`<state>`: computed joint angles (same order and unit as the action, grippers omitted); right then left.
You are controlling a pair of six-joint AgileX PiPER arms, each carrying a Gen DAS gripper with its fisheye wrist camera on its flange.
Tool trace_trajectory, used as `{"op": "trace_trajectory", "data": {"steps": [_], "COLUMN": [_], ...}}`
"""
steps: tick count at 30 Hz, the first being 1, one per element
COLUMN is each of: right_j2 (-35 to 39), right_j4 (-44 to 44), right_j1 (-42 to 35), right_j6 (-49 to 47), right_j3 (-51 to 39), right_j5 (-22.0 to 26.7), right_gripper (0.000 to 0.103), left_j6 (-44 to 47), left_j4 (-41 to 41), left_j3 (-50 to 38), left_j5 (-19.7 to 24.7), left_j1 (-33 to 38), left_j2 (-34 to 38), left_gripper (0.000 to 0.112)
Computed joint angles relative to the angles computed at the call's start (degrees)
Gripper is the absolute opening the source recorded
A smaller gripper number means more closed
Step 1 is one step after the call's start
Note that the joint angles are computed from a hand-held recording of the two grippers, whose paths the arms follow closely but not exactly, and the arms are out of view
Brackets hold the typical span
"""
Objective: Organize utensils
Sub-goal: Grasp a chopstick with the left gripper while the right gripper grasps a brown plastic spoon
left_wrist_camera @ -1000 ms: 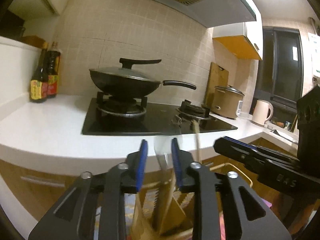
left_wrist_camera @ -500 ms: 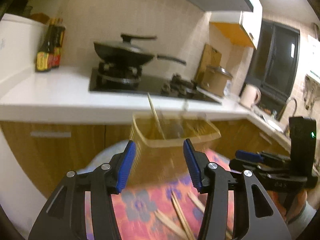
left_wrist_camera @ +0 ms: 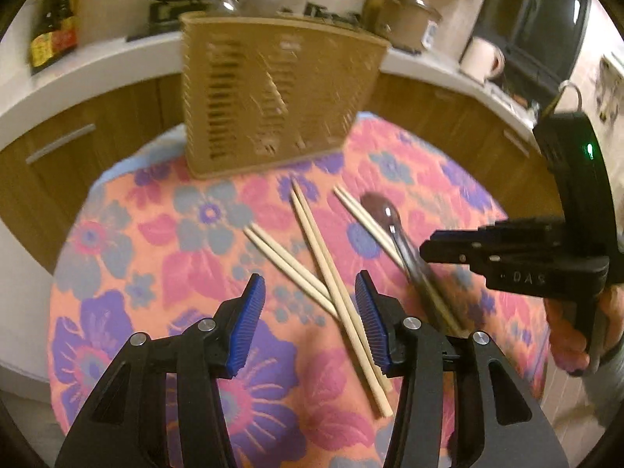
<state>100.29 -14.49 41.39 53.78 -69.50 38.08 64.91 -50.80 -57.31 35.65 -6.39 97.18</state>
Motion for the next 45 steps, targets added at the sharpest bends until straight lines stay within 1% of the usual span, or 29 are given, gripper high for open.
{"op": "trace_trajectory", "data": {"steps": [1,3,5,9,11,14,17,20,21,22,23,24,25,26,27,29,30,32,33,34,36,37,39,40,41,42,43,44,45], "right_j2": [0.1,0.1,0.2,1.4,1.4,2.1,2.7,2.7,2.6,2.6,2.3,1.9,1.9,1.9,2.1,2.6,3.1,3.9,3.8,3.5,1.8,0.7,-1.0,-1.2,-1.2,-0.7,0.9,1.6,1.7], "right_j4": [0.3,0.6,0.1,3.3,6.4,6.8,9.3,11.6,11.1,9.7,8.3,8.8,9.5,9.2,8.5,6.8,5.4,3.5,3.1,2.4,0.7,0.5,0.4,0.2,-0.6,-2.8,-6.6,-8.0,-7.2], "right_j1": [0.1,0.3,0.5,-1.0,-2.1,-2.8,-4.1,-5.2,-5.1,-4.8,-4.5,-4.5,-4.6,-4.5,-4.3,-3.7,-3.1,-2.2,-2.1,-1.7,-1.9,-2.1,-3.1,-3.3,-3.2,-2.6,-1.2,-0.4,-0.5], "right_j6": [0.0,0.4,0.9,-2.1,-4.3,-5.2,-8.8,-12.4,-12.6,-11.8,-10.5,-11.1,-11.8,-11.9,-11.6,-10.6,-9.9,-8.9,-8.2,-7.0,-5.3,-5.1,-4.6,-4.6,-4.7,-3.4,-2.2,-2.6,-4.6], "right_j3": [0.3,0.8,0.9,0.2,1.2,0.3,-0.5,-0.9,-1.0,-1.4,-1.4,-1.1,-0.9,-0.7,-1.0,-1.7,-2.5,-3.4,-3.4,-2.9,-1.2,0.0,1.7,1.9,1.8,1.2,-0.7,-1.7,-1.7], "right_j5": [0.0,0.2,0.8,1.1,-0.8,-0.3,-0.3,0.2,0.7,1.8,2.7,2.8,2.7,2.6,2.8,3.5,4.3,5.0,4.8,4.6,4.0,3.6,3.1,3.4,4.3,6.2,10.4,12.3,12.1], "right_gripper": [0.016,0.013,0.013,0.013,0.013,0.013,0.013,0.012,0.012,0.012,0.012,0.013,0.013,0.013,0.013,0.012,0.010,0.009,0.009,0.009,0.009,0.009,0.009,0.009,0.010,0.010,0.010,0.010,0.010], "left_j6": [-0.9,-1.7,-2.9,-7.1,-10.5,-18.3,-21.9,-25.2,-25.8,-27.4,-29.0,-30.7,-31.9,-31.6,-31.1,-27.7,-25.3,-22.9,-19.7,-17.0,-14.0,-11.9,-10.0,-9.6,-9.4,-9.6,-10.1,-10.2,-10.4], "left_j4": [1.2,2.3,3.6,6.6,9.3,16.9,21.2,24.6,25.3,27.2,28.9,30.7,31.8,31.0,30.0,25.1,22.1,18.9,15.3,11.9,7.9,4.7,0.8,-0.5,-1.8,-1.7,-1.3,-1.2,-1.2], "left_j3": [-0.1,-0.4,-2.1,-4.9,-6.6,-9.6,-11.0,-12.2,-12.5,-12.0,-11.6,-11.6,-11.6,-11.9,-12.0,-12.5,-12.2,-11.2,-11.0,-11.2,-10.6,-10.7,-11.5,-11.9,-12.0,-11.9,-11.6,-11.1,-10.8], "left_j5": [-0.5,-0.5,0.6,-0.2,-0.5,-1.7,-3.0,-3.0,-2.9,-4.5,-5.6,-6.3,-6.8,-6.5,-6.2,-4.7,-4.2,-4.1,-2.6,-0.1,1.8,4.3,9.1,10.8,12.9,13.2,12.6,12.1,11.7], "left_j1": [-0.6,-1.4,-2.1,-4.8,-6.2,-9.2,-11.3,-12.7,-12.9,-13.6,-14.2,-14.7,-15.0,-14.7,-14.3,-12.9,-12.0,-10.7,-9.3,-7.6,-5.1,-3.1,-0.1,1.0,2.7,3.3,3.9,4.4,4.8], "left_j2": [0.3,0.9,2.2,4.0,5.1,7.4,8.7,9.7,10.1,10.1,9.9,10.0,10.0,10.1,10.2,10.1,9.8,8.6,8.0,7.8,6.8,6.8,7.8,8.5,9.4,9.7,10.1,10.2,10.5], "left_gripper": [0.044,0.037,0.032,0.031,0.031,0.031,0.035,0.034,0.031,0.028,0.023,0.016,0.014,0.008,0.004,0.003,0.003,0.003,0.003,0.003,0.003,0.003,0.003,0.003,0.003,0.003,0.003,0.003,0.003]}}
